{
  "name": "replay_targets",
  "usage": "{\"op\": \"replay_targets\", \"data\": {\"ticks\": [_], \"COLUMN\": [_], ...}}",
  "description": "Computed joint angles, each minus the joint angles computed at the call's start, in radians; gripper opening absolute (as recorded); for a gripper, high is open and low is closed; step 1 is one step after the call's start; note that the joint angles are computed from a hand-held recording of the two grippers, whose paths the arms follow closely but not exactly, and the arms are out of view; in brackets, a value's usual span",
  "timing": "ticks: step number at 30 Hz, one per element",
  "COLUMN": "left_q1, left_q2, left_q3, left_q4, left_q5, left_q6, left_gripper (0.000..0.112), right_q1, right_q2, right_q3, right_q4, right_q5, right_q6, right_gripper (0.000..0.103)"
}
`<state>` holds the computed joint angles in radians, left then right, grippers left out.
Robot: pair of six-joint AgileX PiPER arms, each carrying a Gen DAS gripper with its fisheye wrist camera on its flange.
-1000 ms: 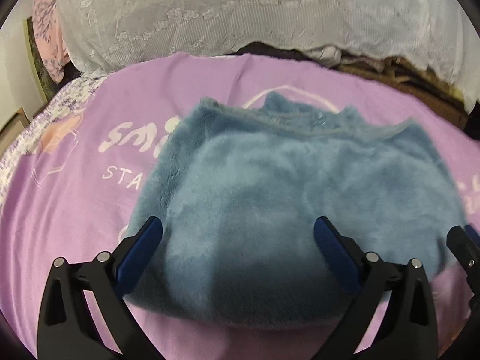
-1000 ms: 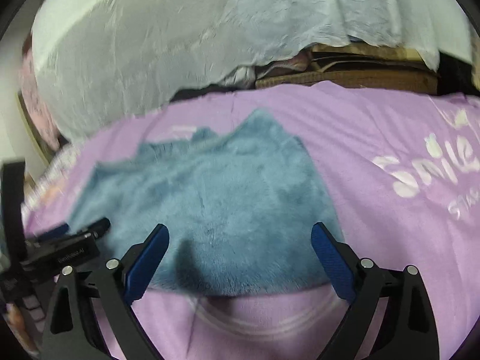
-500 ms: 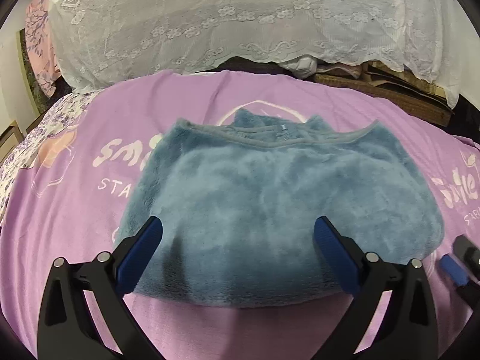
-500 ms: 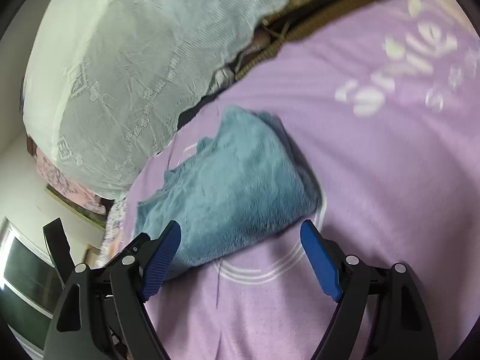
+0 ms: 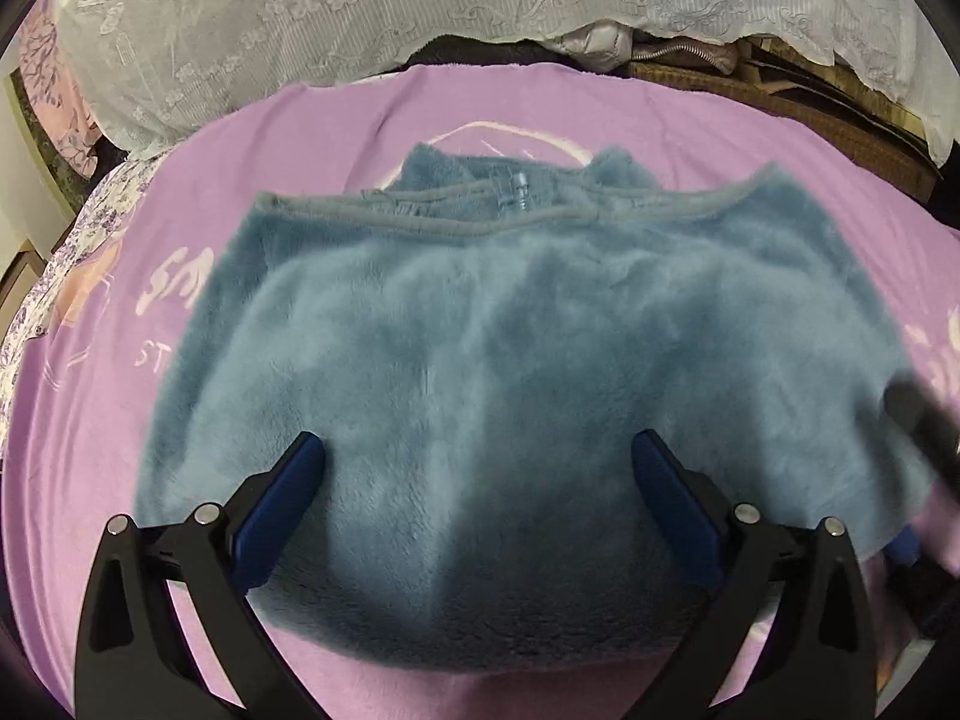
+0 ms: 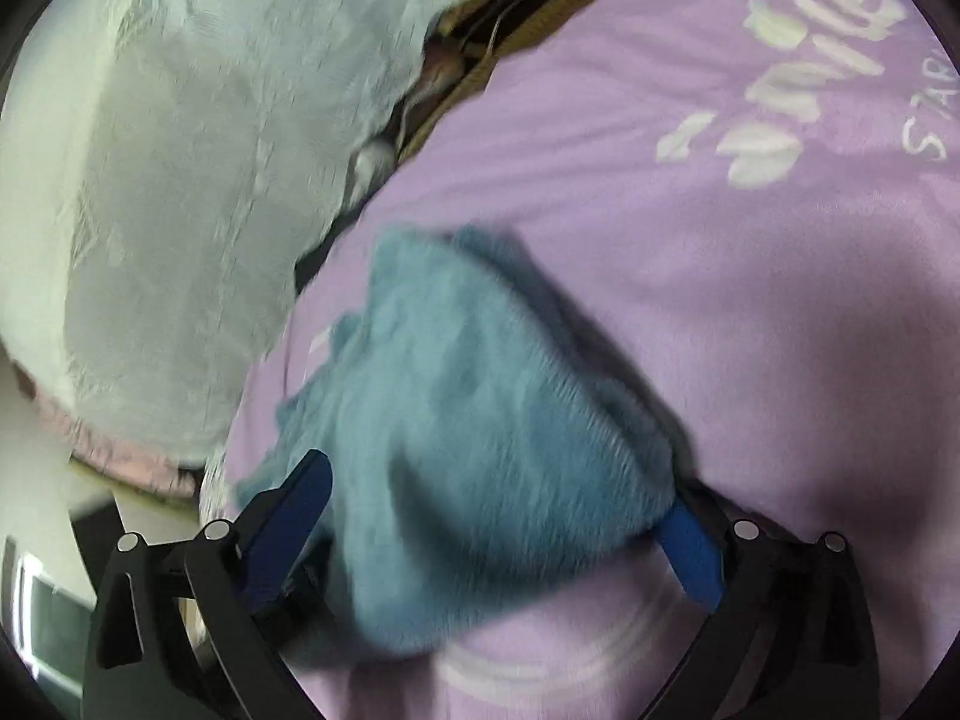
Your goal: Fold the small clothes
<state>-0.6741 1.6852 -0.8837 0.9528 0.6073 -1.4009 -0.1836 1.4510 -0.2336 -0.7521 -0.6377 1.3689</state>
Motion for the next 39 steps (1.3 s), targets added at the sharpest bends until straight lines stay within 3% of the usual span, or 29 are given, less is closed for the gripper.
{"op": "replay_targets", "data": {"ticks": [2,7,9,11,16,20,23,25,30,33,39], "left_q1": [0.001,0.022,0.038,0.057,0.079,-0.004,0.013,0.055,0.131,0.141,0.085], "left_q2": [-0.006,-0.020,-0.022,-0.004,0.106,0.153,0.113,0.072,0.007,0.018,0.073], "left_q3": [0.024,0.024,0.006,-0.043,-0.197,-0.184,-0.147,-0.117,-0.111,-0.171,-0.245], "left_q4": [0.053,0.035,0.009,-0.042,-0.188,0.022,0.027,-0.015,-0.171,-0.261,-0.226], "left_q5": [-0.025,-0.053,-0.055,-0.038,0.034,0.111,0.057,-0.019,-0.133,-0.092,-0.001], "left_q6": [-0.056,-0.046,-0.017,0.044,0.175,0.002,0.003,0.053,0.262,0.370,0.345], "left_gripper": [0.099,0.099,0.099,0.099,0.099,0.099,0.098,0.098,0.098,0.098,0.098], "right_q1": [0.049,0.032,0.029,0.011,0.050,0.019,0.023,0.040,0.154,0.221,0.221], "right_q2": [-0.009,-0.012,0.019,0.064,0.122,0.141,0.105,0.059,-0.084,-0.139,-0.189], "right_q3": [-0.014,-0.027,-0.030,-0.035,-0.064,-0.062,-0.058,-0.048,-0.049,-0.055,-0.067], "right_q4": [0.105,0.133,0.155,0.163,0.261,0.218,0.205,0.215,0.316,0.400,0.276], "right_q5": [0.058,0.071,0.059,0.020,-0.015,-0.073,-0.070,-0.060,0.039,0.088,0.114], "right_q6": [-0.020,0.123,0.161,0.180,0.071,0.032,0.003,-0.033,-0.173,-0.269,-0.193], "right_gripper": [0.100,0.096,0.065,0.053,0.052,0.042,0.038,0.037,0.036,0.036,0.036]}}
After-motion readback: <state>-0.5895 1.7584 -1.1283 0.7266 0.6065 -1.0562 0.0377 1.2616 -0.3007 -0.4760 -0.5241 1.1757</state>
